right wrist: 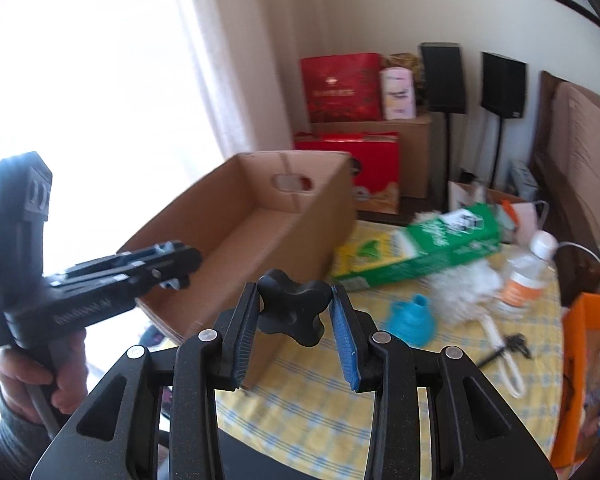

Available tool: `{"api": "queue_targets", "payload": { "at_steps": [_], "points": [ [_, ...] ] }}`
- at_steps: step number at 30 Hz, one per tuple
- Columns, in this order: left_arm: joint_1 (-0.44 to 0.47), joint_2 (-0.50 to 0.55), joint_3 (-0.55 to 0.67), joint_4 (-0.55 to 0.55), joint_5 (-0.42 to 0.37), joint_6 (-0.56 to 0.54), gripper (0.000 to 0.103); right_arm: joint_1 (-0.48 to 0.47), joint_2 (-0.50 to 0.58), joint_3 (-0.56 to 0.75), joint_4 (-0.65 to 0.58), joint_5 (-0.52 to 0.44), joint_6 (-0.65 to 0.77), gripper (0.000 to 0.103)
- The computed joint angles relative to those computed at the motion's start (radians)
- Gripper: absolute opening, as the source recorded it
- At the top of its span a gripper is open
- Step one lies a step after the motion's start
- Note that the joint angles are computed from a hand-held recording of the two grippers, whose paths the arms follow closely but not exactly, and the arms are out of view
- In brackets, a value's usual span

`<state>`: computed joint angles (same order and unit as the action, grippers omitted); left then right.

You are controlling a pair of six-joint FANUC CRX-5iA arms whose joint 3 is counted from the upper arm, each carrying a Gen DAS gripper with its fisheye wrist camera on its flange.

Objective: Organize objects
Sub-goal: 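Carry both knobs over the cardboard box and open both grippers to drop them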

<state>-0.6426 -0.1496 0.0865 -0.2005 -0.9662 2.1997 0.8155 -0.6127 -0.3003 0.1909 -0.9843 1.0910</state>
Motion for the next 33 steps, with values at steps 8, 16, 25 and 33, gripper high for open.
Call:
{"api": "queue_targets", "payload": {
  "at_steps": [8,16,25,33],
  "points": [
    [0.032,-0.025,-0.021,-0.054,-0.073,0.021,0.034,0.038,0.106,0.045,-0.032,0.052,0.020,0.036],
    [0.063,-0.033,-0.043,-0.055,-0.092,0.020,0.034,0.045,0.177,0.052,-0.050,0.087,0.034,0.036],
    [0.072,-0.013,-0.041,-0.061,-0.114,0.029,0.035,0.044,0.222,0.071,-0.091,0.083,0.083,0.037],
    [0.062,-0.022,-0.038,-0.084,-0.115,0.066,0.060,0.049,0.192,0.048,-0.050,0.095,0.047,0.047]
  ]
}}
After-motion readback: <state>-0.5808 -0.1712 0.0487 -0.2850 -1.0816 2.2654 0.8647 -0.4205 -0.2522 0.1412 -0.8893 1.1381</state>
